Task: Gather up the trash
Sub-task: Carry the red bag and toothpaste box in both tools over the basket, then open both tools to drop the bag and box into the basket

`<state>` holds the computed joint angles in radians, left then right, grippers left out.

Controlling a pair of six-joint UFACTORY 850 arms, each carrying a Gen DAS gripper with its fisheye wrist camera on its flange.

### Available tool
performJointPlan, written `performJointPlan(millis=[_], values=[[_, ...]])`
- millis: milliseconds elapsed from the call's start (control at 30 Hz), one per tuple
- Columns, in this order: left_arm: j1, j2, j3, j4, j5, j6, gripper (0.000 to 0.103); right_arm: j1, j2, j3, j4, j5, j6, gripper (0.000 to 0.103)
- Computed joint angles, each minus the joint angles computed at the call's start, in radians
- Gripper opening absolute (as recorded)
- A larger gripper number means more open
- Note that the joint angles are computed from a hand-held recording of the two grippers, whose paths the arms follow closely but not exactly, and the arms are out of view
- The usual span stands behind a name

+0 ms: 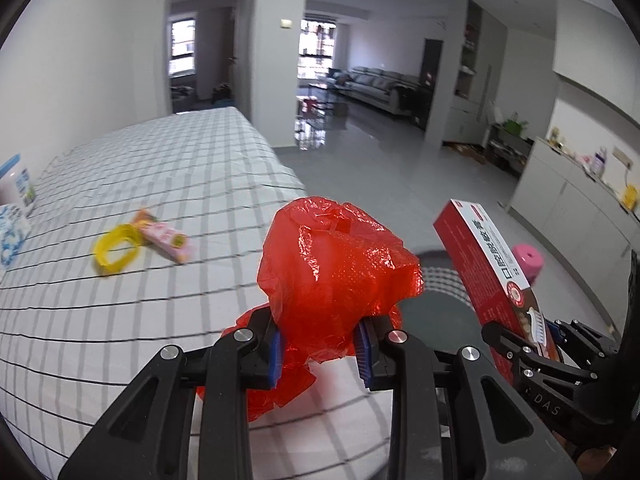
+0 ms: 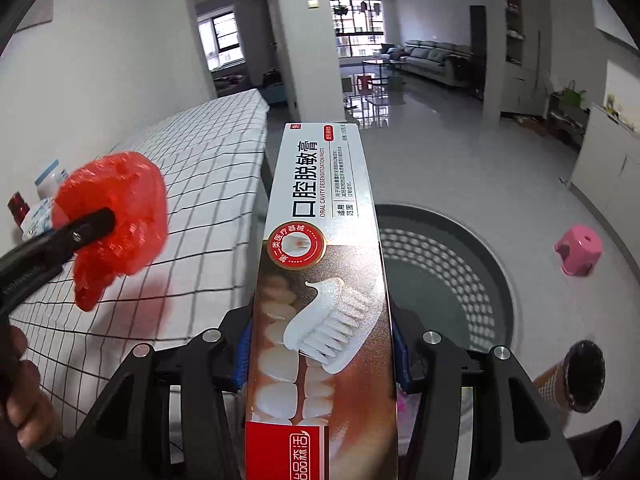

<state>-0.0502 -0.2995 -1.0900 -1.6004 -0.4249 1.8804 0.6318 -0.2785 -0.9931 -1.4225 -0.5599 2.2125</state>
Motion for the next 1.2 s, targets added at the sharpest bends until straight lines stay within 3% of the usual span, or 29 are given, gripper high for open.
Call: performJointPlan(millis=[400, 767, 867, 933, 1000, 1200], values=[[-0.145, -0.024, 0.003, 0.136, 0.026, -0.119, 0.028, -0.065, 0.08, 0.122, 0.07, 0.073, -0.045, 0.051], [-0.202, -0.081, -0.035, 0.26, 0.065, -0.234, 0.031, -0.123, 0.083, 0.159, 0.072, 0.164, -0.024, 0.051], [-0.209, -0.079, -0.031, 0.268, 0.073, -0.241, 0.038, -0.127, 0.09, 0.17, 0.032, 0.167, 0.025, 0.051], [-0.21, -0.078, -0.031, 0.262, 0.076, -0.237, 0.056, -0.13, 0.096, 0.178, 0.005, 0.162, 0.055, 0.051], [-0.212, -0.067, -0.017, 0.212, 0.084, -0.189, 0.062, -0.136, 0.102, 0.188, -0.017, 0.162, 0.077, 0.051], [-0.212, -0.065, -0.014, 0.217, 0.087, -0.195, 0.065, -0.133, 0.115, 0.202, -0.062, 0.151, 0.132, 0.053]])
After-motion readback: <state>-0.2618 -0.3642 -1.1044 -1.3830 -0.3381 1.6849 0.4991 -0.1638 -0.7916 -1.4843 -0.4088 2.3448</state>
